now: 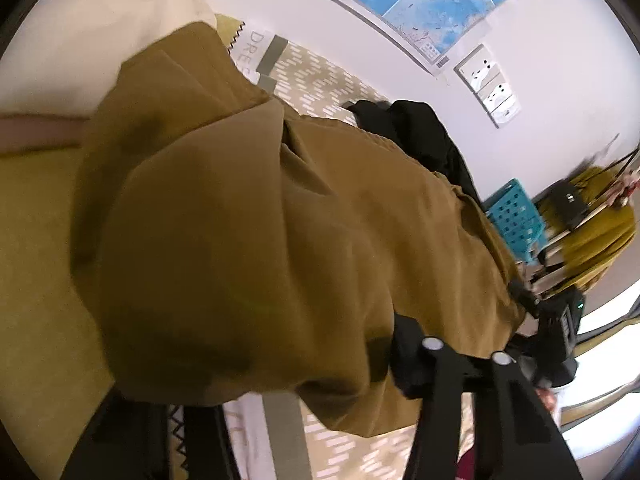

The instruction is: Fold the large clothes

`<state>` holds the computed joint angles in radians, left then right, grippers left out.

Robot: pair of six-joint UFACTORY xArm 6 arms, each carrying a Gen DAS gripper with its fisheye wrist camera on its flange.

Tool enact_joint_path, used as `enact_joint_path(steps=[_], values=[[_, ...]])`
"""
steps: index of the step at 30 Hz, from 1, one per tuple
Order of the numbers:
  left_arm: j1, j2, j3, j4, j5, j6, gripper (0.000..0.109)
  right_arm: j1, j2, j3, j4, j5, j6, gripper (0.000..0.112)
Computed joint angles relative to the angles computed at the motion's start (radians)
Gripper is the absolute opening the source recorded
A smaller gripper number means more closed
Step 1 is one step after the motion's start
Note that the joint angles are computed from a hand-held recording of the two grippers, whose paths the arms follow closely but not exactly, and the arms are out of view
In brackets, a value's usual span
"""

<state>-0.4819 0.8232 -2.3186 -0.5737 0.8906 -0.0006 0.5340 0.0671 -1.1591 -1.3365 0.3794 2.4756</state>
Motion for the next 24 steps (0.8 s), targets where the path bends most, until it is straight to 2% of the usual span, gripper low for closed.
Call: enact_joint_path(steps=[2, 3, 4, 6, 7, 9, 11, 13, 14, 15, 16, 17, 18, 20, 21, 22, 23, 24], values=[[-0.005, -0.01, 0.014, 0.032, -0.011, 0.0, 0.042, -0.001, 0.004, -0.004, 0.014, -0.003, -0.025, 0.098], [-0.009, -0.013, 0.016, 0.056, -0.013, -0.01, 0.041, 0.001, 0.0, 0.002, 0.012, 0.006, -0.017, 0.089], [-0.011, -0.015, 0.018, 0.068, -0.016, -0.011, 0.04, 0.002, -0.008, 0.014, 0.028, 0.015, -0.017, 0.075], [-0.016, -0.03, 0.04, 0.086, -0.034, -0.01, 0.039, -0.004, -0.029, 0.045, 0.012, 0.002, 0.011, 0.061], [-0.017, -0.035, 0.048, 0.091, -0.04, -0.002, 0.039, -0.008, -0.037, 0.057, -0.001, -0.011, 0.027, 0.056], [-0.017, -0.037, 0.053, 0.094, -0.045, 0.005, 0.039, -0.008, -0.047, 0.071, 0.0, -0.019, 0.019, 0.054], [-0.016, -0.03, 0.042, 0.092, -0.04, 0.013, 0.039, -0.013, -0.047, 0.072, -0.01, -0.031, 0.041, 0.055], [-0.009, -0.024, 0.035, 0.065, -0.031, 0.023, 0.041, -0.024, -0.047, 0.072, -0.071, -0.05, 0.126, 0.063], [-0.006, -0.015, 0.022, 0.053, -0.021, 0.023, 0.046, -0.027, -0.044, 0.066, -0.066, -0.056, 0.118, 0.067], [0.003, 0.0, 0.001, 0.015, -0.002, 0.026, 0.05, -0.029, -0.037, 0.053, -0.076, -0.063, 0.116, 0.076], [0.014, 0.02, -0.025, -0.047, 0.02, 0.046, 0.063, -0.027, -0.026, 0.036, -0.045, -0.062, 0.071, 0.085], [0.019, 0.038, -0.052, -0.088, 0.037, 0.061, 0.076, -0.023, -0.014, 0.021, -0.006, -0.052, 0.02, 0.089], [0.025, 0.065, -0.095, -0.121, 0.065, 0.073, 0.078, -0.015, 0.003, -0.001, 0.04, -0.033, -0.042, 0.094], [0.022, 0.09, -0.136, -0.112, 0.073, 0.051, 0.078, 0.002, 0.026, -0.031, 0.119, 0.021, -0.132, 0.092], [0.018, 0.108, -0.169, -0.09, 0.082, 0.045, 0.078, 0.006, 0.031, -0.036, 0.15, 0.037, -0.166, 0.082], [0.012, 0.112, -0.177, -0.061, 0.078, 0.034, 0.069, 0.005, 0.025, -0.028, 0.158, 0.046, -0.164, 0.07], [0.007, 0.113, -0.182, -0.016, 0.072, 0.012, 0.049, 0.001, 0.015, -0.014, 0.144, 0.042, -0.14, 0.063], [0.006, 0.122, -0.2, 0.024, 0.077, -0.002, 0.043, -0.01, -0.002, 0.011, 0.094, 0.016, -0.074, 0.052]])
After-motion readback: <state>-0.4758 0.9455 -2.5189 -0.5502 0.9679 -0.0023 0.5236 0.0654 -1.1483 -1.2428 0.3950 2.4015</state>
